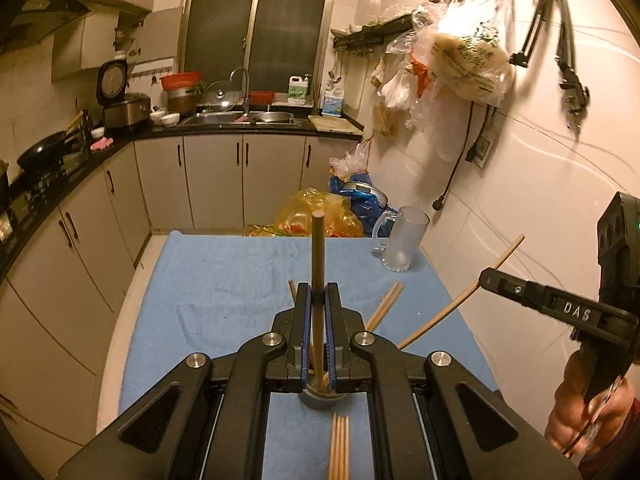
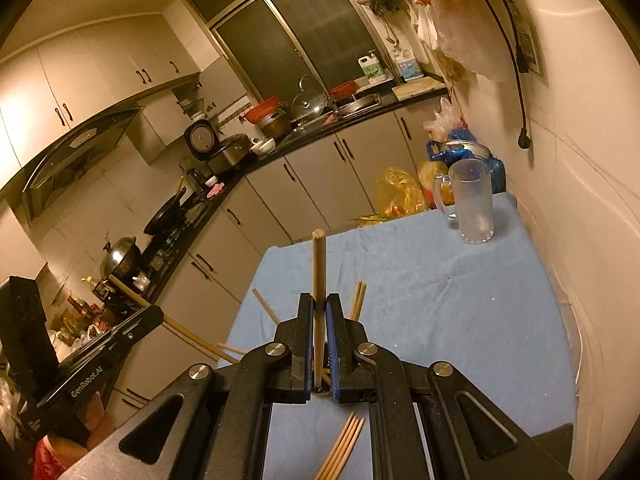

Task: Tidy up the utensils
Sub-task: 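Lower both chopsticks into the cup and open both grippers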

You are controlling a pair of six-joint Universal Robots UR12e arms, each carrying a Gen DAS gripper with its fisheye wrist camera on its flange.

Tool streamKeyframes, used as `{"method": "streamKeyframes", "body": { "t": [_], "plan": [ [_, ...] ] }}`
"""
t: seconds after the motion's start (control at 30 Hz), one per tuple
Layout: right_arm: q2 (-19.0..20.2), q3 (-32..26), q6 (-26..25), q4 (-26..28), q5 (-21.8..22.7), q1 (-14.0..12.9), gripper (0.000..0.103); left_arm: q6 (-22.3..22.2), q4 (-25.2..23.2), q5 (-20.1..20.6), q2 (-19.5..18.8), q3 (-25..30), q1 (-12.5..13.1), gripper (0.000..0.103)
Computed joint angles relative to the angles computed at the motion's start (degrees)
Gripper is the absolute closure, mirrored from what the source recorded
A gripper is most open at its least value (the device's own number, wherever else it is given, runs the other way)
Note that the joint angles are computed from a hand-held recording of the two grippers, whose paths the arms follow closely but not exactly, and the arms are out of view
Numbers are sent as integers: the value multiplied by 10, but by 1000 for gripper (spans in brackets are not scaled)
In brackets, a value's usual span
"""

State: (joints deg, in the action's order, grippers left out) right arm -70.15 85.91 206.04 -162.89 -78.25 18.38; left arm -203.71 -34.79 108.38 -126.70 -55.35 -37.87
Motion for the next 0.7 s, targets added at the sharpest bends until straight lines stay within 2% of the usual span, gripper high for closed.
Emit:
{"method": "streamKeyframes", "body": {
  "t": [0.23, 0.4, 0.7],
  "plan": [
    [23, -28, -23, 35, -25, 8, 96, -12, -28, -8, -27, 32, 5, 97],
    [35, -37, -34, 69, -24, 9, 96, -29, -54, -19, -37, 37, 8, 97],
    [59, -57, -43, 116, -24, 12, 96, -51, -84, -14, -44, 38, 11, 97]
  ]
}}
